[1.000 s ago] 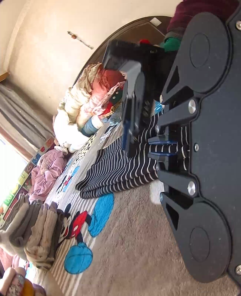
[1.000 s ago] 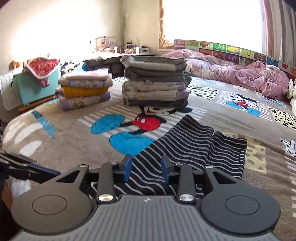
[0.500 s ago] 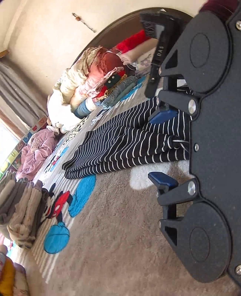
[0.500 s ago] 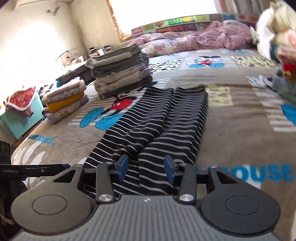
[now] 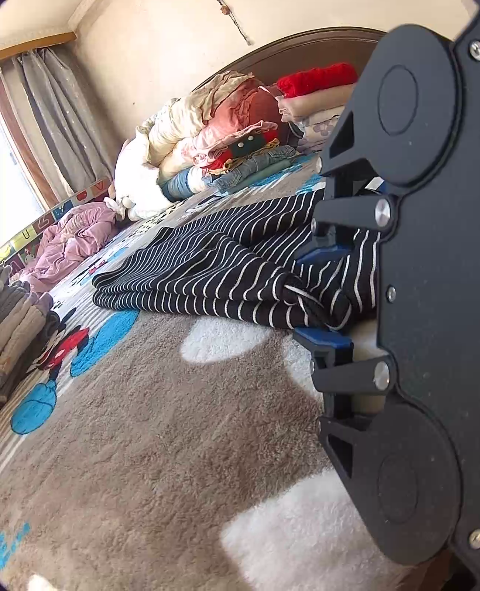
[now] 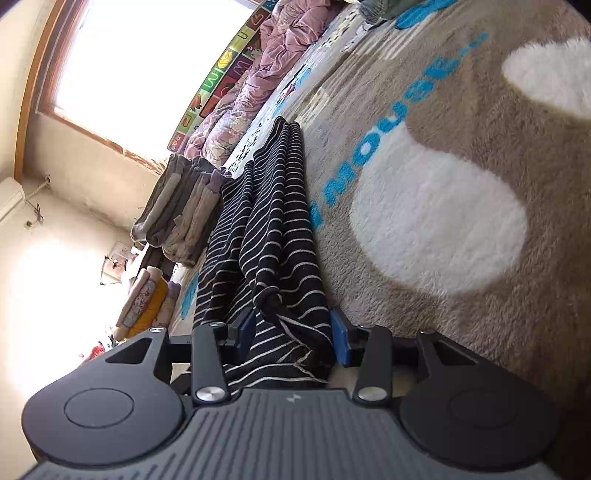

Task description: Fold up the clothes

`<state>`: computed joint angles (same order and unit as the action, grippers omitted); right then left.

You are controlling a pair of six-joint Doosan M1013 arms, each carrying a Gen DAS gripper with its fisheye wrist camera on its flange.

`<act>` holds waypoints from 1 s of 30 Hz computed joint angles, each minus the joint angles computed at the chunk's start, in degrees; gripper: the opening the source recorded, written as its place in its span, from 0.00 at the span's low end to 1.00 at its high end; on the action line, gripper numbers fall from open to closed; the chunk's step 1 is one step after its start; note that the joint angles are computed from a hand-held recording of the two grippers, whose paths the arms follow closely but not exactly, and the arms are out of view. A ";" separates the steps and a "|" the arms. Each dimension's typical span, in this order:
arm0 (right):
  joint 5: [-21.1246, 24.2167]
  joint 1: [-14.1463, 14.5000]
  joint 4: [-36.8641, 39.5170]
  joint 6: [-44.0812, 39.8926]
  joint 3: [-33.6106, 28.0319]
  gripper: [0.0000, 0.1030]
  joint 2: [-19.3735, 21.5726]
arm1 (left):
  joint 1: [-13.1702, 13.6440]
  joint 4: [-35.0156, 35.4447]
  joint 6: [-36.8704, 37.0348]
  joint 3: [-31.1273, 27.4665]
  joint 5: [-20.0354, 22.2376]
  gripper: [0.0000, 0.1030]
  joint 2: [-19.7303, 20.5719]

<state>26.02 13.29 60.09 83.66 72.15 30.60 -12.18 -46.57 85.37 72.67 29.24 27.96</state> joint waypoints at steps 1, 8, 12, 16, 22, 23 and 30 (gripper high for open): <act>-0.38 0.21 -1.27 0.08 0.00 0.40 -0.03 | -0.26 1.66 -1.51 0.10 -0.08 0.35 -0.21; -1.92 0.99 -4.16 -1.28 0.39 0.23 -0.10 | -3.31 21.79 -13.83 0.15 -2.11 0.13 -0.96; -1.15 0.60 -3.30 -5.03 -0.68 0.14 0.43 | -4.33 24.05 -13.39 1.14 -3.57 0.10 -2.04; -0.41 0.05 -1.68 -9.20 1.13 0.13 -1.50 | -5.13 21.90 -10.23 2.38 -3.04 0.09 -3.46; 1.15 -1.00 -7.51 -11.34 2.29 0.20 -3.17 | -4.78 28.69 -6.65 2.58 0.02 0.31 -4.62; 0.21 -1.08 -7.02 -13.91 2.81 0.20 -3.72 | -5.02 31.52 -4.53 3.51 -2.20 0.37 -5.52; -3.37 0.41 -23.76 -31.27 3.01 0.37 -5.73 | -9.40 67.82 6.43 6.49 -6.04 0.45 -6.37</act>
<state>22.65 13.70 36.34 52.40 75.16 24.87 -21.58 21.25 91.80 79.16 23.20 21.59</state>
